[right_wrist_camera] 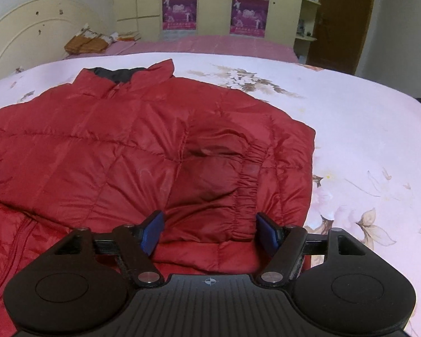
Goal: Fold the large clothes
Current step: 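Fold the held side edge inward over the body and open the left gripper, then move both grippers to the jacket hem and close on it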
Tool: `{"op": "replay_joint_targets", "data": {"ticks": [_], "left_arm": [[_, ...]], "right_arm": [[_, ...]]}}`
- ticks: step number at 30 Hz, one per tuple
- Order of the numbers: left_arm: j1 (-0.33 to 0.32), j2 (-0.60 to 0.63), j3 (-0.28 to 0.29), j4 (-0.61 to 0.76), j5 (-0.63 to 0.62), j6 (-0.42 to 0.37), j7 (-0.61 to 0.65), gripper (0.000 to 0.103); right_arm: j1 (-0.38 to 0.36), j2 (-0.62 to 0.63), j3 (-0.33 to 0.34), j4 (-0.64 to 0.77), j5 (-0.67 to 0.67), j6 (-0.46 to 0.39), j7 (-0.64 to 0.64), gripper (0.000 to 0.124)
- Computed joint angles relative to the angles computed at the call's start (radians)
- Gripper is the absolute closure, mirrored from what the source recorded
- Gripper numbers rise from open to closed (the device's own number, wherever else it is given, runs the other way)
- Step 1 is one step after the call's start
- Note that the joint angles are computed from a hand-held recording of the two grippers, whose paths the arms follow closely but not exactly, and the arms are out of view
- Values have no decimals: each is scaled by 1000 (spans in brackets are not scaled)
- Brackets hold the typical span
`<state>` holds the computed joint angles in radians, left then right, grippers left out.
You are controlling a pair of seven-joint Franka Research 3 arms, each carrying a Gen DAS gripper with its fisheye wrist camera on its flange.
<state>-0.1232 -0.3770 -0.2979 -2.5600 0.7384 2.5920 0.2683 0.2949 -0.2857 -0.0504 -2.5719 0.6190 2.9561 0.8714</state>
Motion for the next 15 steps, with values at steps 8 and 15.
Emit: {"op": "replay_joint_targets", "data": {"ticks": [8, 15], "left_arm": [[-36, -73, -33, -9, -14, -78, -35, 33], [-89, -119, -42, -16, -58, -120, 15, 25]], "right_arm": [[34, -95, -64, -35, 109, -41, -116, 54], [-32, -237, -42, -116, 59, -103, -59, 54]]}}
